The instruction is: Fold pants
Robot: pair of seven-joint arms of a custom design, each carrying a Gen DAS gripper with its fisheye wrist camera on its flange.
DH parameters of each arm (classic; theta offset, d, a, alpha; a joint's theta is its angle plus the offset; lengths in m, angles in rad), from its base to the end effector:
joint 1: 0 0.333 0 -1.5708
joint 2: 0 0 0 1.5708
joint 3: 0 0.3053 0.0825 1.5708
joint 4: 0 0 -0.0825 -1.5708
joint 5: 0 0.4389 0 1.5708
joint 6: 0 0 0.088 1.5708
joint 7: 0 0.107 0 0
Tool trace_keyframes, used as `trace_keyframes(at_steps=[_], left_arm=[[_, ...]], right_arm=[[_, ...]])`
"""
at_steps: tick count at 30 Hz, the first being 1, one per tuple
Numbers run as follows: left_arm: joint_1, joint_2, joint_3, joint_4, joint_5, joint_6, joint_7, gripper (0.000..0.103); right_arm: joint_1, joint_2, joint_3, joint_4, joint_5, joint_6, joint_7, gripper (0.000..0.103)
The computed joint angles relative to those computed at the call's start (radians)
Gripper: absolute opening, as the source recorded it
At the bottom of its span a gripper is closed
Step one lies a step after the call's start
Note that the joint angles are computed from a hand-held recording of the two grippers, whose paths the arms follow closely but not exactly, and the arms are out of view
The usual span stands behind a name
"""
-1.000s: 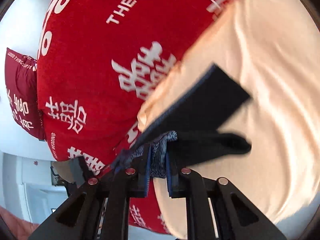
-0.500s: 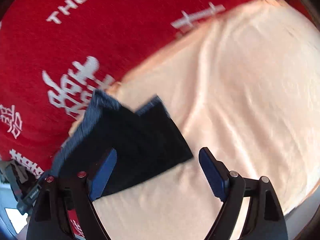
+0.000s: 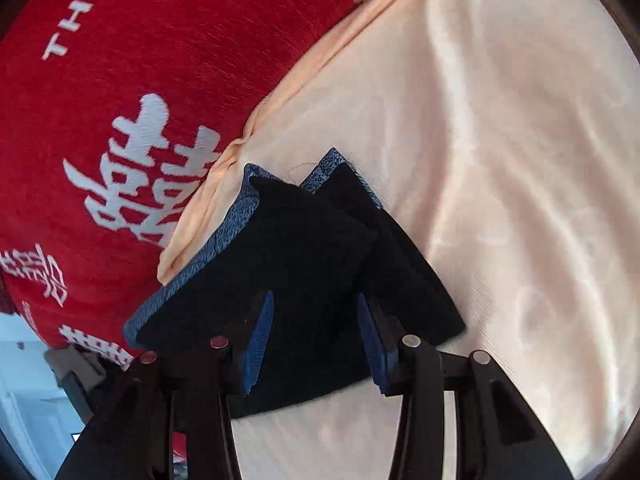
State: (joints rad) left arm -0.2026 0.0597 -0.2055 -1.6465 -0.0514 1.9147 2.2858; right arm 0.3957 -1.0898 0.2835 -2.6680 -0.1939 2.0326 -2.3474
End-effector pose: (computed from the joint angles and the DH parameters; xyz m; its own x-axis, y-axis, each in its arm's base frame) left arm 0.6006 -0.2603 0.5698 -0.8879 -0.4515 -0.0885 -0.4286 0.8815 -0.1981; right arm 0.2672 0.2107 0.5600 -0.8101 0.1208 -0.5738 0.1678 0.9854 -0.0295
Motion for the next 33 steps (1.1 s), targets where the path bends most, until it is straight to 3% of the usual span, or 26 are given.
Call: trace_keyframes(at_steps=[1, 3, 7, 9, 11, 12, 15, 16, 20, 22, 24, 26, 28, 31, 33], left_arm=[[-0.002, -0.01, -0.001, -0.017, 0.014, 0.014, 0.003, 0.077], [0.001, -0.025, 0.001, -0.037, 0.005, 0.042, 0.023, 0.077], [-0.004, -0.012, -0.001, -0.07, 0.09, 0.102, 0.022, 0.08], [-0.008, 0.018, 0.001, -0.051, 0.14, 0.087, -0.025, 0.08], [-0.007, 0.037, 0.004, -0.012, 0.125, 0.062, -0.058, 0.08], [-0.005, 0.042, 0.005, 0.006, 0.103, 0.048, -0.058, 0.08], [-0.002, 0.038, 0.003, 0.015, 0.063, 0.037, -0.039, 0.08], [-0.004, 0.033, 0.001, 0.005, 0.061, 0.039, -0.028, 0.08], [-0.017, 0.001, -0.006, -0.079, 0.085, 0.103, -0.016, 0.08], [-0.009, -0.035, -0.001, -0.14, 0.057, 0.182, 0.012, 0.09], [-0.001, -0.035, 0.003, -0.138, 0.04, 0.175, 0.025, 0.091], [0.001, -0.021, 0.004, -0.108, 0.058, 0.129, 0.013, 0.091], [0.005, -0.037, 0.005, -0.128, 0.06, 0.14, 0.041, 0.091], [0.008, -0.058, 0.003, -0.172, 0.059, 0.19, 0.068, 0.092], [-0.002, -0.027, -0.006, -0.111, 0.114, 0.124, 0.026, 0.092]], right_arm=[[-0.006, -0.015, -0.002, -0.028, -0.005, 0.033, 0.014, 0.041], [-0.01, -0.006, -0.022, -0.024, 0.013, 0.019, 0.017, 0.007], [-0.017, 0.033, 0.019, 0.107, 0.004, -0.144, 0.012, 0.007], [0.016, 0.044, 0.021, 0.119, 0.043, -0.168, 0.02, 0.007], [0.073, 0.043, -0.006, 0.072, 0.117, -0.127, 0.018, 0.012], [0.079, 0.033, 0.008, 0.057, 0.125, -0.116, 0.039, 0.016], [0.07, 0.026, 0.074, 0.091, 0.105, -0.181, 0.131, 0.052], [0.071, 0.017, 0.095, 0.091, 0.087, -0.18, 0.159, 0.053], [0.086, -0.043, 0.131, 0.015, 0.034, -0.077, 0.277, 0.053], [0.078, -0.062, 0.15, -0.013, -0.009, -0.057, 0.324, 0.054], [0.076, -0.087, 0.156, -0.043, -0.035, -0.059, 0.376, 0.054], [0.074, -0.1, 0.168, -0.055, -0.04, -0.073, 0.454, 0.025], [0.069, -0.093, 0.174, -0.027, -0.082, -0.092, 0.464, 0.016], [0.093, -0.024, 0.128, 0.068, -0.116, -0.159, 0.319, 0.015], [0.13, -0.035, 0.089, 0.03, -0.051, -0.142, 0.319, 0.018]])
